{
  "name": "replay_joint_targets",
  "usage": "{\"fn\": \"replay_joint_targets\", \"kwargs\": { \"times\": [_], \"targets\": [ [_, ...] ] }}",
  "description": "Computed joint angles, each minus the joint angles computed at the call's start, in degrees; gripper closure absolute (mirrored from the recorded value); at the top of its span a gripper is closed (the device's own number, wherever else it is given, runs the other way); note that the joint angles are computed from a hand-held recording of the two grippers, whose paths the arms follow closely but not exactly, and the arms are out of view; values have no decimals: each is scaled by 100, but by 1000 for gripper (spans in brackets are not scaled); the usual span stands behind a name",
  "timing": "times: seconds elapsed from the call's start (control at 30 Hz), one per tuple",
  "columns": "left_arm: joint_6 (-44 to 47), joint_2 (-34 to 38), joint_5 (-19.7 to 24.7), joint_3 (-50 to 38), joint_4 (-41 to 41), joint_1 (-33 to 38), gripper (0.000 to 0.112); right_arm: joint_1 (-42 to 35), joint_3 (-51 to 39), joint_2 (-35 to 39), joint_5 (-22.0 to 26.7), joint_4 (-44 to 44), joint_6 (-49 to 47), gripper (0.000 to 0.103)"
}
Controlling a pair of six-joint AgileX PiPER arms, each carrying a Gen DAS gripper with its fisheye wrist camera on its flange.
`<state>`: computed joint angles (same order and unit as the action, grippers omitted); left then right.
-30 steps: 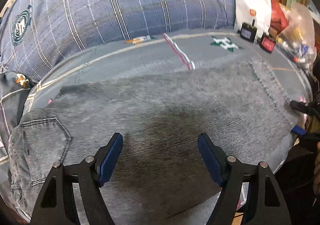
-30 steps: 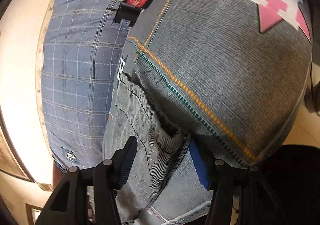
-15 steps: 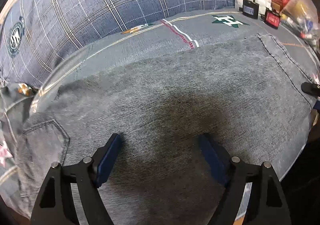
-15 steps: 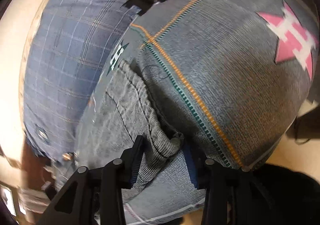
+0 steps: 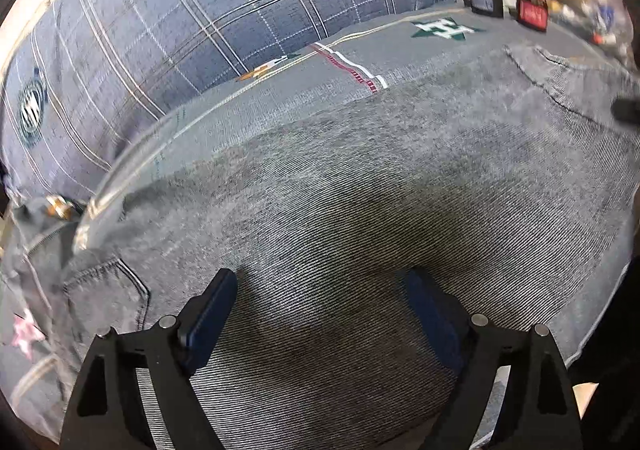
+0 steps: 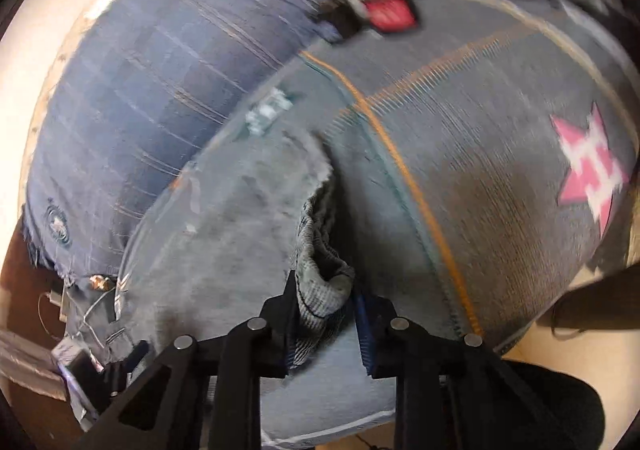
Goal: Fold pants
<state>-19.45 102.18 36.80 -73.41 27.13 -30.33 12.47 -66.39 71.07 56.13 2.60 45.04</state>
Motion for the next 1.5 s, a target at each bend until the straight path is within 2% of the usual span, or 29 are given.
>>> {"fn": "replay_joint_targets", "kwargs": {
  "times": [0.1,0.2,0.3,0.4,0.43,0.5,0.57,0.63,0.67,0.73,0.8,0.9,0.93,0.97,1.0,1.07,1.1,1.13,1.17,1.27,1.4,1.47,1.5],
  "targets": [
    [1124,-164,-8,-60,-1628,662,31,882,-1028,376,275,-724,443,77],
    [2457,-936,-281,571,-3310,1631,31,1983,-2297,1036,576,-1389,646,77],
    [3464,-1645,-394,1161,-4308,2718,31,3014,-3485,1887,689,-1754,497,77],
    [4300,-2127,-282,1568,-5031,3914,31,3744,-4032,2589,448,-1665,232,77],
    [4492,-2236,-215,1662,-5159,4372,31,3866,-4063,2785,290,-1534,149,75],
    [4689,-2279,-89,1690,-5283,4848,31,3977,-3827,3133,-146,-1041,-47,72],
    [4747,-2264,73,1639,-5269,5223,31,3869,-3557,3542,-447,-95,-667,39],
    [4802,-2299,209,1557,-5276,5308,31,3821,-3161,3666,-680,400,-871,38],
    [4781,-2359,224,1537,-5271,5261,31,3837,-2776,3412,-1073,366,-835,35],
    [4733,-2437,304,1400,-5329,5061,31,3710,-2402,3078,-1361,617,-942,29],
    [4748,-2505,365,1254,-5429,4748,31,3536,-1731,2445,-1804,669,-782,27],
    [4074,-2535,195,1089,-4724,3841,31,3199,-871,1689,-2218,605,-334,24],
    [3570,-2510,42,1094,-4192,3429,31,3007,-564,1530,-2318,887,-423,22],
    [3165,-2375,-115,1160,-3619,3027,31,2765,-367,1502,-2209,1397,-734,22],
    [2700,-2232,-88,1143,-3046,2761,31,2532,-324,1604,-2014,1970,-1117,22],
    [1992,-1617,72,1116,-2022,2239,31,2129,52,1467,-2127,3073,-1868,23],
    [1598,-1392,142,1137,-1541,2064,31,1940,80,1398,-2051,3373,-2169,23],
    [1374,-1308,-16,1307,-1289,2012,30,1796,-19,1359,-1967,3444,-2337,22],
    [1291,-1411,-197,1439,-1266,2030,29,1651,-199,1378,-1865,3566,-2569,23],
    [1344,-1423,-103,1400,-1291,2040,29,1238,-841,1709,-1527,4009,-3142,22],
    [1378,-1418,-209,1448,-1326,2083,29,941,-2270,3117,-990,4482,-3518,22],
    [1472,-1447,-267,1491,-1434,2140,29,810,-2723,3734,-755,4322,-3524,22],
    [1543,-1461,-293,1517,-1505,2174,29,679,-2733,3889,-671,4511,-3651,22]
  ]
}}
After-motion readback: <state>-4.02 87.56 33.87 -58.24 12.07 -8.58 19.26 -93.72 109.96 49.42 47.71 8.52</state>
